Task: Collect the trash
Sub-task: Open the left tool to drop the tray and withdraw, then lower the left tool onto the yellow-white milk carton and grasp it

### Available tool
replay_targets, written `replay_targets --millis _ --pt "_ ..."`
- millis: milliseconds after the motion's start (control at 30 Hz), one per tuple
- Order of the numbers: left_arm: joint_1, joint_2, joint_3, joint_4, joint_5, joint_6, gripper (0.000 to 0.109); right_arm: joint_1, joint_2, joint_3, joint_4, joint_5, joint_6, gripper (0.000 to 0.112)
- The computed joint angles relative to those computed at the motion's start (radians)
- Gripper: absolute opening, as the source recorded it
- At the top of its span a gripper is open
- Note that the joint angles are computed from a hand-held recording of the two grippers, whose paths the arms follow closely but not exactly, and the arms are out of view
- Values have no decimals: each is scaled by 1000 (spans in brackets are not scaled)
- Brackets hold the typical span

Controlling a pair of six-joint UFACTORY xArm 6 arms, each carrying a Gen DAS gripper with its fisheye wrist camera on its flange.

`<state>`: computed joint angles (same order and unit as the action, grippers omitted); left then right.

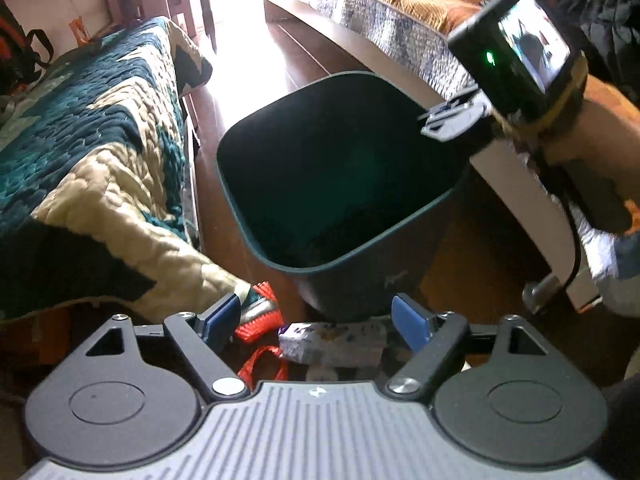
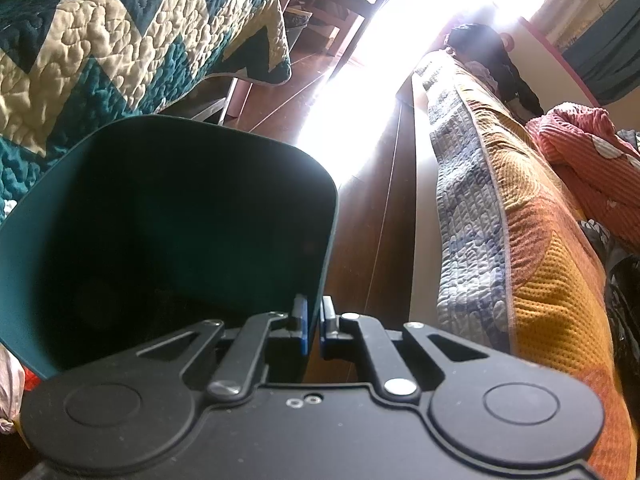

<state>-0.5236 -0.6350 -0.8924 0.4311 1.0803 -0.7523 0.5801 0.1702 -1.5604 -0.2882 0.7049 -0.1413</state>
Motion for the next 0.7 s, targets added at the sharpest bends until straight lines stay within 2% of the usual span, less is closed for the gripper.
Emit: replay_targets --millis 200,400,500,633,700 --pt "-13 -43 67 -26 -21 9 87 -1 1 -1 -1 1 0 5" --pt "0 -48 160 -67 -83 -8 93 -3 8 -11 -2 11 10 5" --pt "0 -13 214 -70 -113 -4 93 -3 13 -20 -3 19 12 5" --pt "30 53 269 -164 -174 39 93 -2 11 -21 2 23 6 5" --pt "30 101 284 -170 -194 38 93 -1 12 -22 -2 26 11 5"
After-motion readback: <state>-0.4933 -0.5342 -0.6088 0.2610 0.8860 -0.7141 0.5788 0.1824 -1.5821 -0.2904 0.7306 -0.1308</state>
